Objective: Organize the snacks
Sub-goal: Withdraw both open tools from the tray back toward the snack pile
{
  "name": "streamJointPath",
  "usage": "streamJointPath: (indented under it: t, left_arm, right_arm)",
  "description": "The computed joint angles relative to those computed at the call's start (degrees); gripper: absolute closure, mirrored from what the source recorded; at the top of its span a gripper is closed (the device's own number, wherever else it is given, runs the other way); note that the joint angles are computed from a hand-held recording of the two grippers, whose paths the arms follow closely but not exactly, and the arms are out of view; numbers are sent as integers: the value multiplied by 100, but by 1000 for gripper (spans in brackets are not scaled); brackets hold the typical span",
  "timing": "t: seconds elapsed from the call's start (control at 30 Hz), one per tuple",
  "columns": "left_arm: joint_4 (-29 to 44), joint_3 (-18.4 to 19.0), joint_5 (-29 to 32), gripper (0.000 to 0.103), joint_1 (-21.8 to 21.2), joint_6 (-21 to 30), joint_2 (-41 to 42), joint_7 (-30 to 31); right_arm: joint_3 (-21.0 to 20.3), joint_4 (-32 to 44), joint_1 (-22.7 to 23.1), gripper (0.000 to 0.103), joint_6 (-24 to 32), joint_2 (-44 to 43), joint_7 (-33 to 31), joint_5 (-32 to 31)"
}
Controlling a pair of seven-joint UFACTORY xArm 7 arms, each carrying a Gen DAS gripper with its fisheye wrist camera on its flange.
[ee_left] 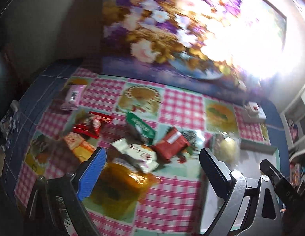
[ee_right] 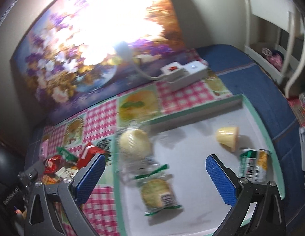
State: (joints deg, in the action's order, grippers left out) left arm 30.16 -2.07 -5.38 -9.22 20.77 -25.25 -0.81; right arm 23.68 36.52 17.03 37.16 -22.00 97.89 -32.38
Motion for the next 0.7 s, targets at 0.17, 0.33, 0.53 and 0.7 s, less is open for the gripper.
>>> streamJointPath:
  t: [0.17,0.33,0.53,0.7]
  left_arm:
    - [-22,240,78,8,350,-61,-42,86]
    - [69,598,-131,8,499,-55,51,343]
    - [221,938,-619,8,611,39,201,795]
    - [327,858,-535,8,1001,97,405,779]
  right_arm:
    - [175,483,-39,0,-248,566,206,-523]
    - [90,1100,248,0,-194,1279,265,-1043]
    - [-175,1710,692,0,-170,1958,252,-1463]
    - [-476,2186,1074,0,-319,2516,234,-1653]
